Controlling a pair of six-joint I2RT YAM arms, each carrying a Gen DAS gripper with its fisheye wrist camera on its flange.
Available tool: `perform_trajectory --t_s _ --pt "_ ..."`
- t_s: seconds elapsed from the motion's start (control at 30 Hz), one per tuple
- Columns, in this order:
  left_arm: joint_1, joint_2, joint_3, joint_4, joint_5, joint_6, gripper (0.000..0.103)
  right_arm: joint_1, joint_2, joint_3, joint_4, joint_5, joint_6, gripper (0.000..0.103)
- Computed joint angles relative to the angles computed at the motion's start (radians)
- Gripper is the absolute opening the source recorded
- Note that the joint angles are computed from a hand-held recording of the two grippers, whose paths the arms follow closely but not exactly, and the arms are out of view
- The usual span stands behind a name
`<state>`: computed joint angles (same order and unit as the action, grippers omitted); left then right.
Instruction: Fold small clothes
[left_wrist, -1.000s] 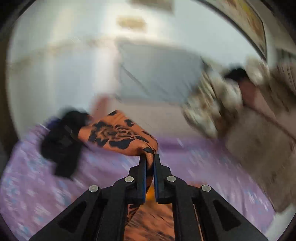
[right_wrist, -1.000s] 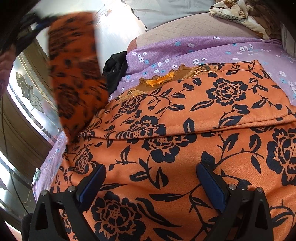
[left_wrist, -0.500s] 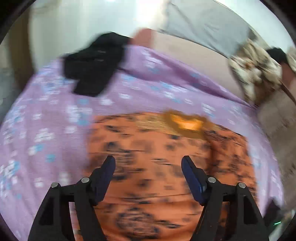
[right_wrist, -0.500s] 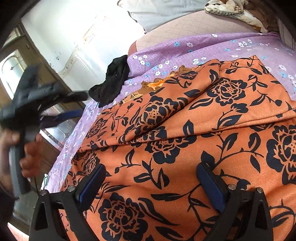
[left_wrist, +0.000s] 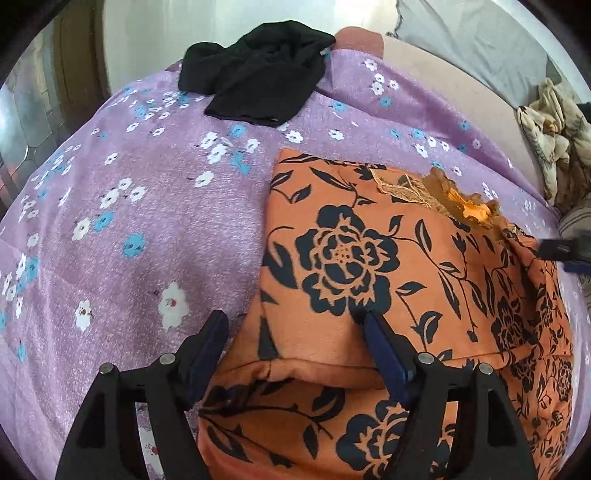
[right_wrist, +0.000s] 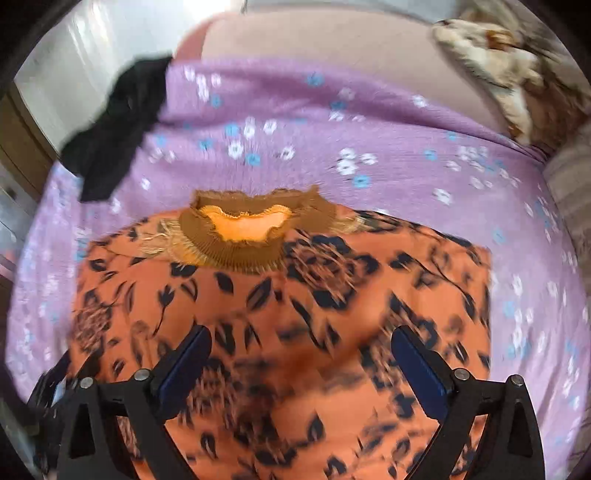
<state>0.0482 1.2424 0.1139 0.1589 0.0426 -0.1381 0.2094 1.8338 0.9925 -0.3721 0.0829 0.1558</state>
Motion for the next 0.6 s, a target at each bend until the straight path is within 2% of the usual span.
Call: perform_trajectory --t_s 0.07,0.13,0.17,0.2,0.27,0.37,0.4,0.47,0.5,0.6 --pt "0.022 0.018 0.009 0.000 0.018 0.019 0.077 0.010 0.102 0.102 -0.087 0.028 0.029 0.097" --pt "0.048 0.027 0.009 0.006 0.041 0.054 0.078 -0.005 0.140 0.119 -0.134 0.114 0.036 0.079" --pt "0.058 0.048 0.011 0.024 0.048 0.064 0.078 -0.035 0.121 0.082 -0.120 0.105 0.040 0.047" --pt "0.058 0.041 0.014 0.010 0.047 0.059 0.078 -0.101 0.065 0.000 -0.078 0.046 0.041 0.032" --pt "0.060 0.047 0.019 0.006 0.042 0.055 0.078 -0.213 -0.072 -0.191 0.040 -0.061 0.014 0.033" --pt "0.028 0.047 0.015 0.010 0.004 0.031 0.079 -0.379 -0.232 -0.449 0.193 -0.151 -0.032 0.053" --pt "0.024 0.043 0.014 0.008 -0.001 0.025 0.079 -0.480 -0.291 -0.546 0.255 -0.245 -0.058 0.057" --pt "0.014 0.030 0.002 0.013 -0.011 0.019 0.079 -0.613 -0.352 -0.632 0.300 -0.371 -0.113 0.058" --pt "0.009 0.026 -0.004 0.017 -0.017 0.018 0.080 -0.681 -0.382 -0.664 0.315 -0.429 -0.135 0.062" --pt "-0.006 0.030 -0.016 0.044 -0.037 0.015 0.082 -0.807 -0.361 -0.654 0.318 -0.567 -0.198 0.064"
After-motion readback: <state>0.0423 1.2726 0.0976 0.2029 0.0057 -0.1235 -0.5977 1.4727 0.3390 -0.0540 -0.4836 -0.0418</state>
